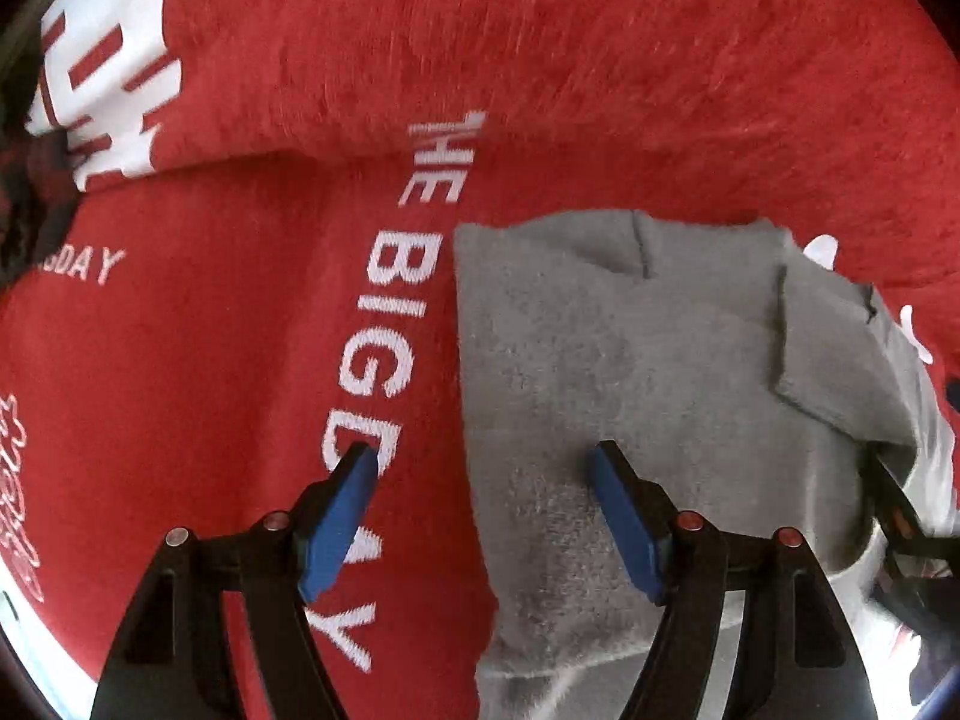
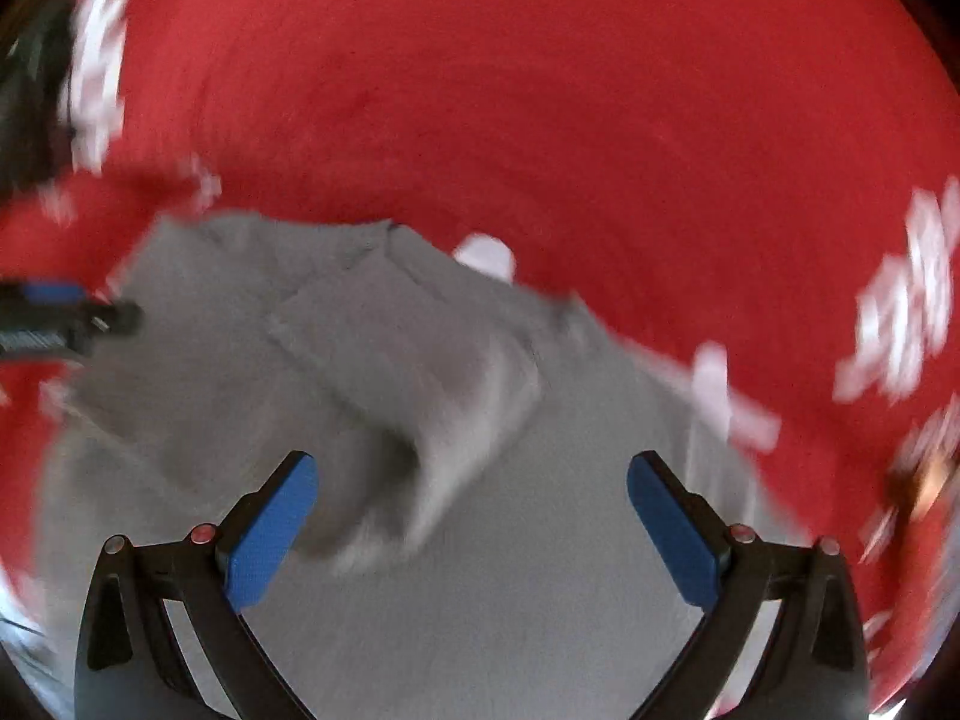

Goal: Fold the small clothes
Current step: 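Carry the held sleeve with the left gripper across the sweater body, then hold the folded sleeve with the left gripper while the right gripper pinches and folds the sweater side inward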

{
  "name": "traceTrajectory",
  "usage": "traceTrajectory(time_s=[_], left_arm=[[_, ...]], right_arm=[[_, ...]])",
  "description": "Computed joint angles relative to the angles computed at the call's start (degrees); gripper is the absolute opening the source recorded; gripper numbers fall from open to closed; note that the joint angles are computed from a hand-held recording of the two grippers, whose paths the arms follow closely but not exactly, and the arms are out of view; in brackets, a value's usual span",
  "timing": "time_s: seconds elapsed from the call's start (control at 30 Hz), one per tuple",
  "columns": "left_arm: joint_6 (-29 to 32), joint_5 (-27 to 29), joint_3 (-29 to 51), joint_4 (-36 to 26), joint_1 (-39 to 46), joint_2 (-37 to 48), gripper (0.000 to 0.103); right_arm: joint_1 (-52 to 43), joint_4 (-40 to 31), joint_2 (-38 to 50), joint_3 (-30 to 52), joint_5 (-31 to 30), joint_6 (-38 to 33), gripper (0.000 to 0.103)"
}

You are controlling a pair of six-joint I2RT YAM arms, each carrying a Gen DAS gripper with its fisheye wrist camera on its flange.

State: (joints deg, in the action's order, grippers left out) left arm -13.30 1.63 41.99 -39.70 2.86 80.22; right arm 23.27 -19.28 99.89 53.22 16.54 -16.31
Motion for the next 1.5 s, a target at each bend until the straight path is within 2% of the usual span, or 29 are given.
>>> traceTrajectory(time_s=[0.03, 0.07, 0.1, 0.17, 0.27, 0.3, 0.37, 0.43, 0.53, 0.63, 0.7, 0.77, 0.8, 0.87, 0.9, 0.93, 1.0, 1.03, 1.1, 1.13, 1.23, 1.33, 1.37, 1.43, 1.5], left_arm=[[-0.47, -0.25, -0.99, 0.66, -0.26, -1.32, 0.075], [-0.79, -0.53, -1.32, 0.69, -0.64, -1.80, 0.075], [-1.02, -0.73, -1.71, 0.63, -0.87, -2.52, 0.075], [-0.64, -0.28, -2.43, 0.49, -0.43, -3.64, 0.075], [0.13, 0.84, -2.61, 0.44, 0.46, -3.89, 0.075], [0.58, 0.96, -2.94, 0.25, 0.82, -4.36, 0.075], [1.80, 1.17, -2.32, 0.95, 1.90, -2.81, 0.075], [2.84, 1.64, -2.02, 0.73, 2.72, -2.23, 0.075], [5.77, 3.29, 1.49, -1.33, 4.55, 0.71, 0.075], [10.08, 5.51, 5.57, -1.70, 7.57, 3.97, 0.075], [12.09, 8.48, 8.84, -3.23, 9.49, 8.57, 0.075], [13.81, 10.78, 11.39, -4.63, 10.81, 12.90, 0.075], [14.62, 11.60, 11.88, -4.92, 11.25, 13.81, 0.075], [16.57, 13.30, 12.88, -5.52, 12.25, 14.89, 0.071], [17.93, 14.49, 13.03, -5.77, 12.71, 14.81, 0.053], [19.32, 15.70, 13.45, -6.20, 13.18, 15.04, 0.042], [21.46, 18.14, 15.16, -7.96, 14.15, 15.76, 0.015], [22.45, 19.05, 16.34, -8.95, 14.75, 16.18, 0.013], [24.11, 20.46, 19.00, -10.82, 15.83, 17.26, 0.010], [25.34, 21.07, 19.47, -11.52, 16.73, 17.06, 0.010], [28.45, 20.54, 19.64, -12.41, 18.68, 16.88, 0.010], [29.38, 19.35, 16.70, -8.85, 19.58, 18.26, 0.010], [29.50, 19.64, 15.78, -7.84, 19.90, 17.91, 0.010], [29.26, 19.18, 14.96, -7.50, 20.52, 16.76, 0.010], [29.99, 17.77, 14.60, -8.21, 21.26, 14.66, 0.010]], right_arm=[[1.29, 1.95, 4.04, 1.21, 3.90, -2.02, 0.081], [1.08, 2.53, 7.39, 3.03, 4.48, -3.25, 0.041], [-0.59, 1.00, 7.87, 4.42, 1.33, -2.77, 0.030], [-5.87, 0.19, 4.31, 3.80, -4.19, 1.90, 0.027], [-19.71, -0.59, -0.45, 2.82, -22.98, 14.41, 0.027], [-24.67, -1.06, -0.67, 2.49, -28.16, 19.30, 0.031], [-33.03, -0.79, 0.28, 1.32, -36.55, 28.20, 0.049], [-39.63, -0.22, 1.19, -0.43, -40.99, 35.05, 0.056], [-45.45, 0.04, 0.07, -3.74, -45.54, 39.88, 0.059], [-44.83, -2.84, -2.53, -6.74, -52.25, 39.28, 0.059], [-38.31, -2.83, -2.96, -9.52, -59.07, 40.37, 0.059], [-28.88, 3.45, -3.42, -14.16, -63.63, 47.59, 0.059], [-22.86, 9.47, -1.82, -15.78, -65.61, 53.43, 0.059], [-12.13, 25.58, 4.31, -17.19, -66.26, 66.87, 0.059], [-7.03, 34.51, 7.64, -17.17, -64.92, 74.51, 0.059], [-4.41, 39.50, 10.03, -16.58, -63.50, 78.77, 0.059], [-0.06, 47.82, 14.50, -14.64, -59.75, 86.85, 0.059], [1.40, 50.01, 16.30, -13.21, -57.98, 89.42, 0.059], [2.77, 51.47, 18.00, -11.09, -55.95, 92.04, 0.031], [3.39, 52.87, 19.51, -9.82, -56.19, 93.52, 0.006], [6.22, 53.19, 21.40, -5.12, -55.95, 93.93, 0.006], [9.38, 51.40, 25.54, 0.91, -55.59, 94.39, 0.006], [10.33, 50.08, 27.04, 2.76, -55.06, 94.10, 0.006], [11.66, 43.03, 28.70, 6.73, -53.19, 90.21, 0.007], [11.29, 42.30, 28.93, 6.76, -54.66, 89.05, 0.009]])
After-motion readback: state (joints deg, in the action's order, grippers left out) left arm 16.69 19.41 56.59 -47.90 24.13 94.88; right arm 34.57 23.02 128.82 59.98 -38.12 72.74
